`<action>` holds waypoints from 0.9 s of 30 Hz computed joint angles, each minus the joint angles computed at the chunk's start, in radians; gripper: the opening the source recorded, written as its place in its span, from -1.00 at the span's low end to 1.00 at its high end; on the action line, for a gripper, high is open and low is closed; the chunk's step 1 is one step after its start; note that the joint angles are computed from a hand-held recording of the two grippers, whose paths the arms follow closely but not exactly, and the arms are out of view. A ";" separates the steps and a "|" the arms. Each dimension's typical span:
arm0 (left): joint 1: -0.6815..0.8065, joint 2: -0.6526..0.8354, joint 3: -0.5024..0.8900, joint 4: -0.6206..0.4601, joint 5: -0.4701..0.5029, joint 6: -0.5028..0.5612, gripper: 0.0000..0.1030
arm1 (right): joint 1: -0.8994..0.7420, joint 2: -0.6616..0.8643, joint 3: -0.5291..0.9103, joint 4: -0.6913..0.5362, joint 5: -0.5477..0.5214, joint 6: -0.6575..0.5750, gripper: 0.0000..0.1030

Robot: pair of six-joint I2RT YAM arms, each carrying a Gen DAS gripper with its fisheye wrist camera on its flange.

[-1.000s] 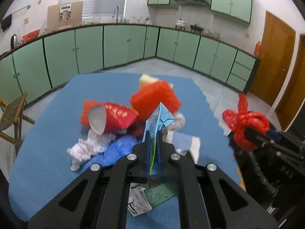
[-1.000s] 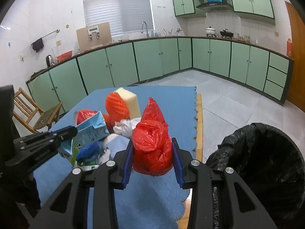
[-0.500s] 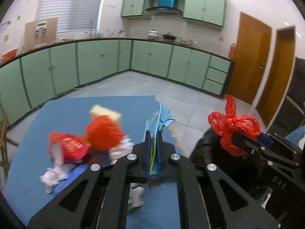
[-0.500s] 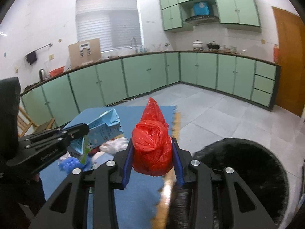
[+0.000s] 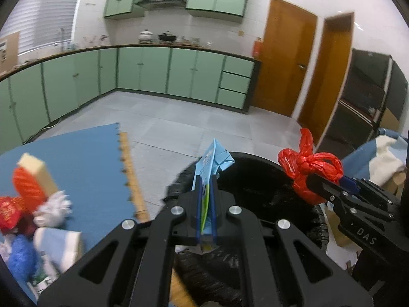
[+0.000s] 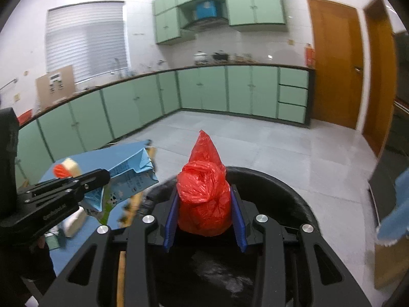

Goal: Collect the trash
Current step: 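Carry both items over the bin and open both grippers to drop them, then return both tools to the pile and grasp the green-white packet with the right gripper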

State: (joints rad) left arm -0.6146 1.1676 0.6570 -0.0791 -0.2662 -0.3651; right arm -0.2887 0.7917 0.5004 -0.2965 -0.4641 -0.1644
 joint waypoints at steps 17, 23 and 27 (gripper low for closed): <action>0.061 -0.042 -0.053 0.015 0.049 0.034 0.03 | -0.116 0.039 -0.066 0.084 0.031 0.010 0.81; 0.216 -0.332 -0.155 -0.166 0.032 0.090 0.18 | 0.183 -0.063 -0.072 0.045 0.158 0.129 0.82; 0.438 -0.555 -0.206 -0.337 0.081 0.178 0.23 | 0.461 -0.062 -0.073 0.073 0.300 0.232 0.82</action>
State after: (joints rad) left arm -0.1765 0.6128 0.4511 -0.4163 -0.1849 -0.1869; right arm 0.1719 0.7296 0.4273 -0.2240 -0.1645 0.0677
